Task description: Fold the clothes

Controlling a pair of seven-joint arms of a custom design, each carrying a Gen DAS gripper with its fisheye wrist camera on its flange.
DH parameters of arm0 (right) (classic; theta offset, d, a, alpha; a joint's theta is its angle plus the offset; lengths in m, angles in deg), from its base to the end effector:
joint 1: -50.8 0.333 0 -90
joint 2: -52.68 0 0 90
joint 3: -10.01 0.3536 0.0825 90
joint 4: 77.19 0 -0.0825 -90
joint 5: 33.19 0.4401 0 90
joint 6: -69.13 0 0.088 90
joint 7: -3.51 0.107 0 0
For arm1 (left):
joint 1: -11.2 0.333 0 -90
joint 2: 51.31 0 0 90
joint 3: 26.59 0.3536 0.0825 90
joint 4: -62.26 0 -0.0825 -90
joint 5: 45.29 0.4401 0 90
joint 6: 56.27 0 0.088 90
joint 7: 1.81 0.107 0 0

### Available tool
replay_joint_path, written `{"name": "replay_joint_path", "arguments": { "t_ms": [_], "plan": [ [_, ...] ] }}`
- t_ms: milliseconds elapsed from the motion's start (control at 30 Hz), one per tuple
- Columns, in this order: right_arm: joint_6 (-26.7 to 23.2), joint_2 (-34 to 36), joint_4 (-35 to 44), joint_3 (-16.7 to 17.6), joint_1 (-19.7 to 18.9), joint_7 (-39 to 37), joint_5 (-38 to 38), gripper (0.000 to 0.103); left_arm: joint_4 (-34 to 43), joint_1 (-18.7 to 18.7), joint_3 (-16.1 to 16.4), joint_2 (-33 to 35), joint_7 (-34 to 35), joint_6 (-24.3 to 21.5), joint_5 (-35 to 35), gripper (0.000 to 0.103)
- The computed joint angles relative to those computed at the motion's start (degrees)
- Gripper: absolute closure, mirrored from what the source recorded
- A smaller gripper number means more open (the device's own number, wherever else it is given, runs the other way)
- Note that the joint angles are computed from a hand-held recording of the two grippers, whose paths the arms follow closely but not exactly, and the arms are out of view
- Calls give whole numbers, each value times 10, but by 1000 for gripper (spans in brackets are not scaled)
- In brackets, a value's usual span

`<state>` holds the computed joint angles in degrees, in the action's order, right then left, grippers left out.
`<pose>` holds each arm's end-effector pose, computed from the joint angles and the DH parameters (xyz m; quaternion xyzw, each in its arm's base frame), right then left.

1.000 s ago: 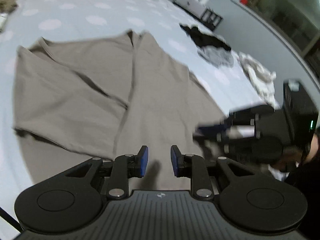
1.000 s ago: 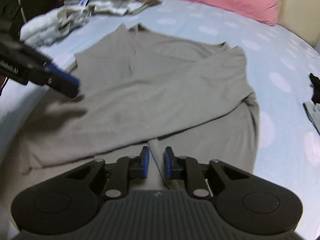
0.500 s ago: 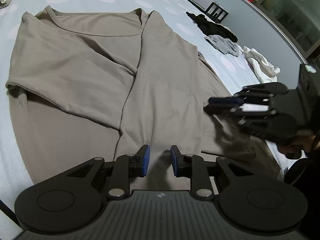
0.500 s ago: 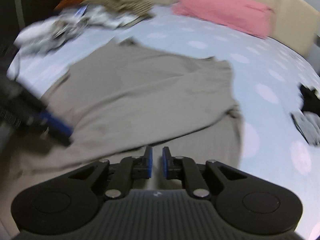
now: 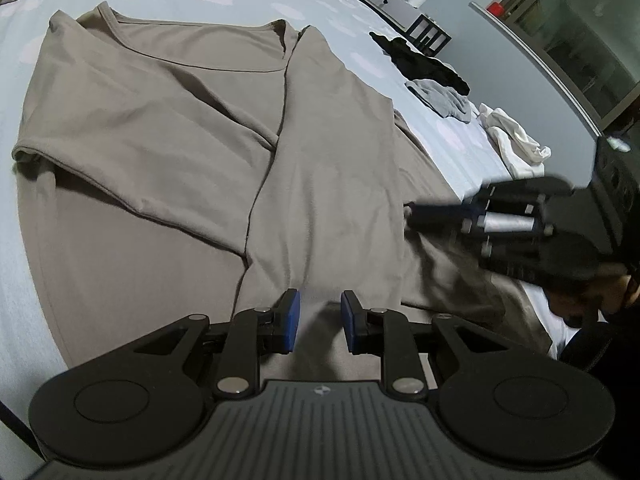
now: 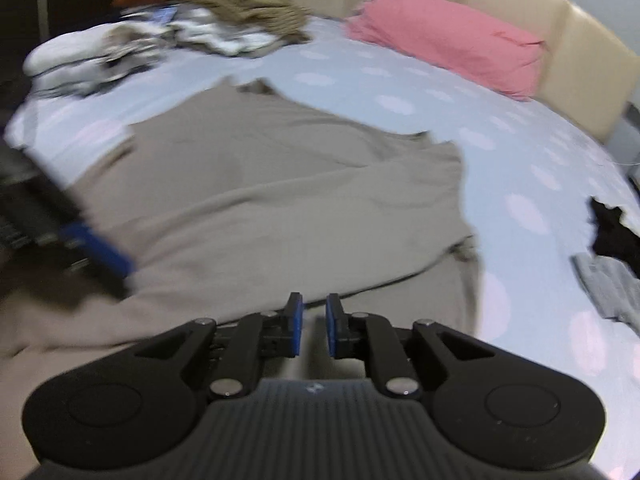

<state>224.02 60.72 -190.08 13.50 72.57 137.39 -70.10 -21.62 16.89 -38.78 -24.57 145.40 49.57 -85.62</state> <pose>0.6071 0.3075 0.4710 -0.7194 0.6014 -0.2553 0.2357 0.7513 -0.1092 0.4487 0.3210 -0.8700 0.3389 0.1589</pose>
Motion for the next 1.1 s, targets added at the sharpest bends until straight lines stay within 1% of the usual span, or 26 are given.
{"name": "replay_joint_path", "arguments": {
  "t_ms": [33,67,100,200,267,333,367,400,433,467,500,567,600,667,700,767,833,900,1000,1067,1100],
  "plan": [
    [5,2,-3,11,-8,-32,53,89,2,1,0,2,-1,-2,-1,82],
    [15,7,-4,15,-12,-45,84,89,4,1,0,3,-1,-4,-1,82],
    [28,13,-5,10,-9,-28,81,89,5,1,-1,4,-2,-6,-1,82],
    [90,37,3,-22,7,56,16,89,2,3,-1,2,-1,-6,-2,82],
    [117,56,19,-45,15,109,-17,92,-4,3,0,-2,1,-2,-4,82],
    [102,66,36,-66,28,157,-53,94,-9,3,1,-5,1,1,-5,82],
    [92,71,45,-73,33,180,-69,90,-10,3,1,-6,-1,2,-6,82],
    [74,71,50,-82,39,205,-91,90,-11,3,1,-7,-2,3,-5,82],
    [56,65,47,-84,39,225,-100,98,-12,2,2,-8,-2,4,-5,82],
    [39,58,44,-83,36,244,-106,103,-13,2,2,-8,0,5,-5,82],
    [22,51,41,-80,32,261,-112,103,-14,2,2,-9,1,6,-4,82],
    [-5,30,31,-72,25,280,-132,91,-14,1,2,-9,3,8,-3,82],
    [-17,20,29,-68,24,282,-152,91,-14,1,2,-9,4,8,-2,82],
    [-7,11,30,-54,12,262,-177,89,-15,1,2,-9,6,9,-3,82],
    [7,15,37,-44,3,230,-169,88,-14,1,2,-8,7,9,-4,82],
    [30,34,61,-25,-10,143,-132,85,-13,2,1,-7,7,7,-6,82],
    [32,72,108,-9,-12,46,-89,82,-13,3,1,-6,4,5,-8,82],
    [12,117,166,2,-8,-38,-47,81,-15,3,1,-7,2,6,-11,82],
    [-15,183,248,7,4,-120,-6,82,-18,4,1,-8,1,9,-15,82],
    [-47,222,298,-3,18,-160,2,82,-17,5,1,-7,0,6,-16,82],
    [-67,232,312,-21,33,-157,-7,83,-16,6,1,-6,0,5,-17,82]
  ]
}}
